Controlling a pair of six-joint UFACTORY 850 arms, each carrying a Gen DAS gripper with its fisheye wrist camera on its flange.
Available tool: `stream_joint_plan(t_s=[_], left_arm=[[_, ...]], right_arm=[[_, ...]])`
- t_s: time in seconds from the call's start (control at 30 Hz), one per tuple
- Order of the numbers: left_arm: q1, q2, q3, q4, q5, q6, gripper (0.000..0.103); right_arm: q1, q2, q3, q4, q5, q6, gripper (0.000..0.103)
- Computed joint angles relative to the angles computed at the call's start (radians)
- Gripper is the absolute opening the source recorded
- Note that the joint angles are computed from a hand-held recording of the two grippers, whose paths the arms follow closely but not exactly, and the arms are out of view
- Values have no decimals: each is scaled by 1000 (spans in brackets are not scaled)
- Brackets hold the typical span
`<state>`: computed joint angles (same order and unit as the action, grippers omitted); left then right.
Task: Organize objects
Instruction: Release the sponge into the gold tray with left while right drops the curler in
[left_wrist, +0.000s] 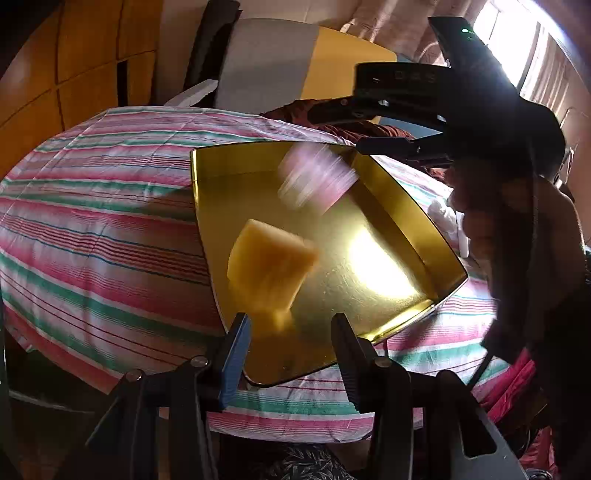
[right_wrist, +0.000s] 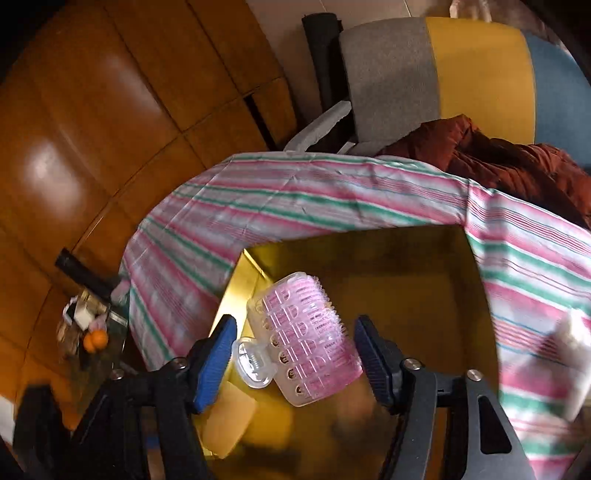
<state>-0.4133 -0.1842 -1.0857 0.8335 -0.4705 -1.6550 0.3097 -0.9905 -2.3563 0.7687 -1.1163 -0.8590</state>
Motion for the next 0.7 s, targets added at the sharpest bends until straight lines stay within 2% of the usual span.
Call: stream_joint_plan(t_s=[0.07,0.1,0.13,0.27,0.33,0.43,0.5,0.57,0.7], left_arm=[[5,8,8,20,4,-25,45],[7,11,10,25,6,-32,45],[8,12,12,31,8,-38,45],[9,13,14,44,11,-54,45],[6,12,11,51,8,-57,45],[1,12,6,64,2,-66,45],[-6,9,-2,74,-14,-77,45],[-15,4,-13,103,-47,-110,45],[-52,-14,-49,170,-184,-171,46]], right_arm=[[7,-7,-12,-1,7,23,73],[8,-9,-15,3,9,26,78],[6,8,13,8,21,12,86],[-4,106,182,21,105,-85,94],[-11,148,256,31,144,-135,102],[-22,206,355,44,198,-204,103],[-25,264,446,62,281,-275,103],[-27,343,567,130,409,-406,103],[-26,467,764,374,679,-697,103]])
